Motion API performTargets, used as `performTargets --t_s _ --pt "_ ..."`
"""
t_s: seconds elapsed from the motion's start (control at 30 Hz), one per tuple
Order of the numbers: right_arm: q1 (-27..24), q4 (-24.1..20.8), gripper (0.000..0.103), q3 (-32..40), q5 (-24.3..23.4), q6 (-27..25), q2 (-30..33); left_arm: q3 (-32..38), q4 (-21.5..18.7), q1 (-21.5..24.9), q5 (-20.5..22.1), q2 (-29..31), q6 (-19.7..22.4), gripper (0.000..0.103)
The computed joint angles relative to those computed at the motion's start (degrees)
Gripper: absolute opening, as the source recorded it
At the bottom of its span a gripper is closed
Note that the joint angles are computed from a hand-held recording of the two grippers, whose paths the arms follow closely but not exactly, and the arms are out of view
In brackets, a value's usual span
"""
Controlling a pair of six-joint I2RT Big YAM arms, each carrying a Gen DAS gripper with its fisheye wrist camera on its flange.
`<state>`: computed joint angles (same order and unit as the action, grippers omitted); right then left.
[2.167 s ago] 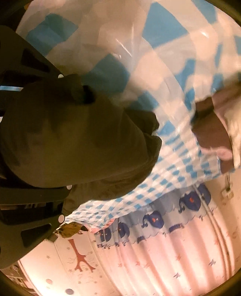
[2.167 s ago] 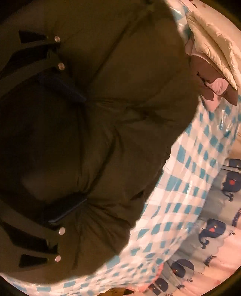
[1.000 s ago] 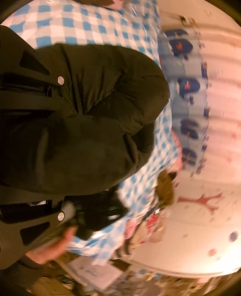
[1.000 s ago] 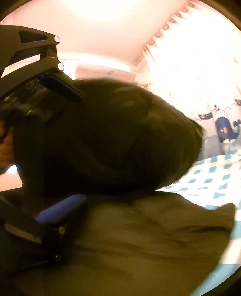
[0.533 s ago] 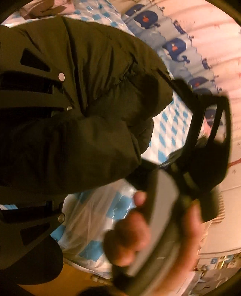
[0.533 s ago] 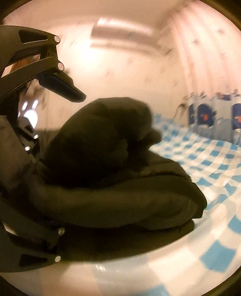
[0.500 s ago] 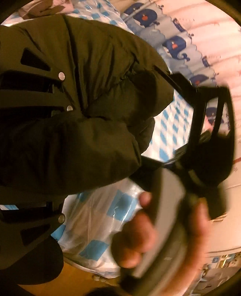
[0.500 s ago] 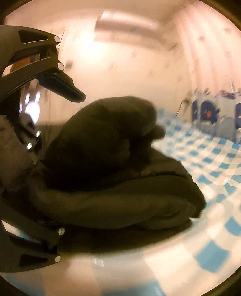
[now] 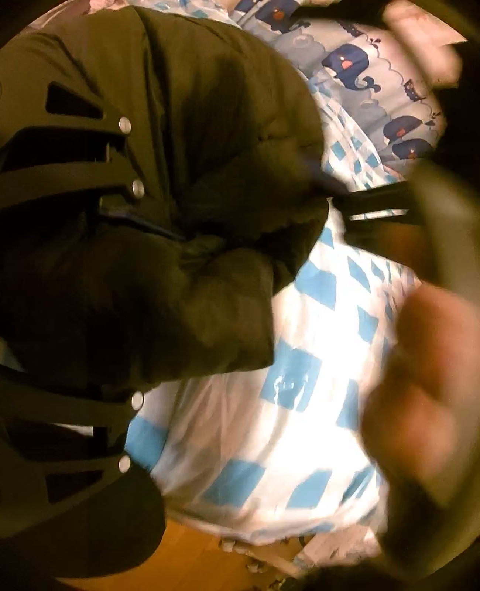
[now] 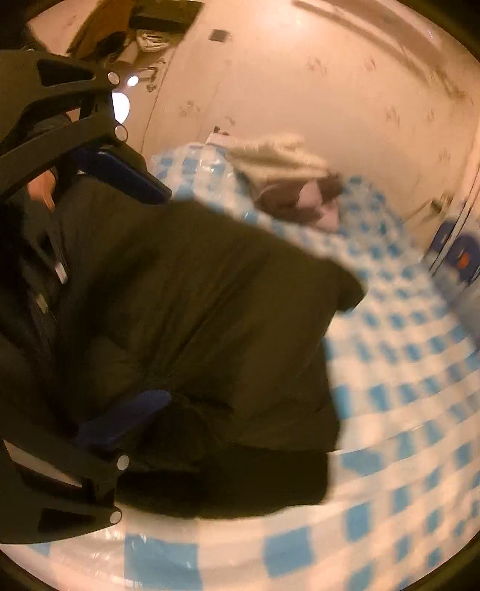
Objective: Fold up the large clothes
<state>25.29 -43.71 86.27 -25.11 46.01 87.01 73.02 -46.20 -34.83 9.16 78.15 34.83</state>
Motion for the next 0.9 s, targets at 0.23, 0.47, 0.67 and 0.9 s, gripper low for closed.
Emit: performTargets --t_s 0.23,0.47,0.67,0.9 --pt "3.2 -0.2 0.096 -5.1 7.8 -0.9 -3.8 2.1 -14.9 11.2 20.1 -9.0 2.9 0.060" --pt "9.6 -9.0 0.096 1.5 26.4 -8.6 0.5 14.3 -10.4 26.0 33.7 -0.7 -20.2 0.081" --pt "12.7 -4.8 0.096 -2.2 35.5 -8.8 3.5 11.2 -11.3 25.6 29.6 5.8 -20.6 0.078" --pt "11.5 -7.4 0.096 -2.3 28.8 -6.3 -0.1 12.2 -13.8 26.1 29.0 6.0 -16.7 0.078"
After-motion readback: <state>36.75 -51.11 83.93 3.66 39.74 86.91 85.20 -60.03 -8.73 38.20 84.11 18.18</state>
